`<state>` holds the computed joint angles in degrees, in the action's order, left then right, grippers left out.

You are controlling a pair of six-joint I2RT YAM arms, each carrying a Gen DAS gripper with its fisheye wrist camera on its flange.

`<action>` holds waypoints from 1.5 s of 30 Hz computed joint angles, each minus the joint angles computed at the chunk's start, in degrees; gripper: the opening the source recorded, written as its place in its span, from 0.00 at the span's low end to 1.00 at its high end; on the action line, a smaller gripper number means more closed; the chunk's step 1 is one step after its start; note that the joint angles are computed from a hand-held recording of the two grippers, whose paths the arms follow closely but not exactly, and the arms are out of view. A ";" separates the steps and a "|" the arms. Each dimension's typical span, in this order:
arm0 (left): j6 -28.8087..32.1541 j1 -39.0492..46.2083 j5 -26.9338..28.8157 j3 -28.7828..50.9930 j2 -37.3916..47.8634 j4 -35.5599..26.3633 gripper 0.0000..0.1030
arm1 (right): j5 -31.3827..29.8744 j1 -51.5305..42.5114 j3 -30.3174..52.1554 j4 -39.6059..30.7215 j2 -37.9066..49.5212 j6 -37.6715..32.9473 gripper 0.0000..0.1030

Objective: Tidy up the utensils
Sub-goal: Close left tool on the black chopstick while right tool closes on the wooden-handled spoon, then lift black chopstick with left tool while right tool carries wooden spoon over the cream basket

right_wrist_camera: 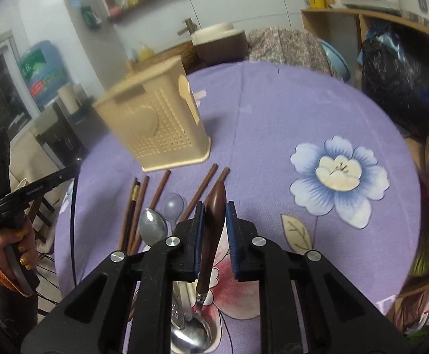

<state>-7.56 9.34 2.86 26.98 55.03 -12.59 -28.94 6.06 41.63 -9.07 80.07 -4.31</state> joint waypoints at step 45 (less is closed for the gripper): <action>-0.97 0.78 -0.38 1.50 -27.69 -15.14 0.09 | 2.28 -3.65 1.84 2.91 0.66 0.45 0.16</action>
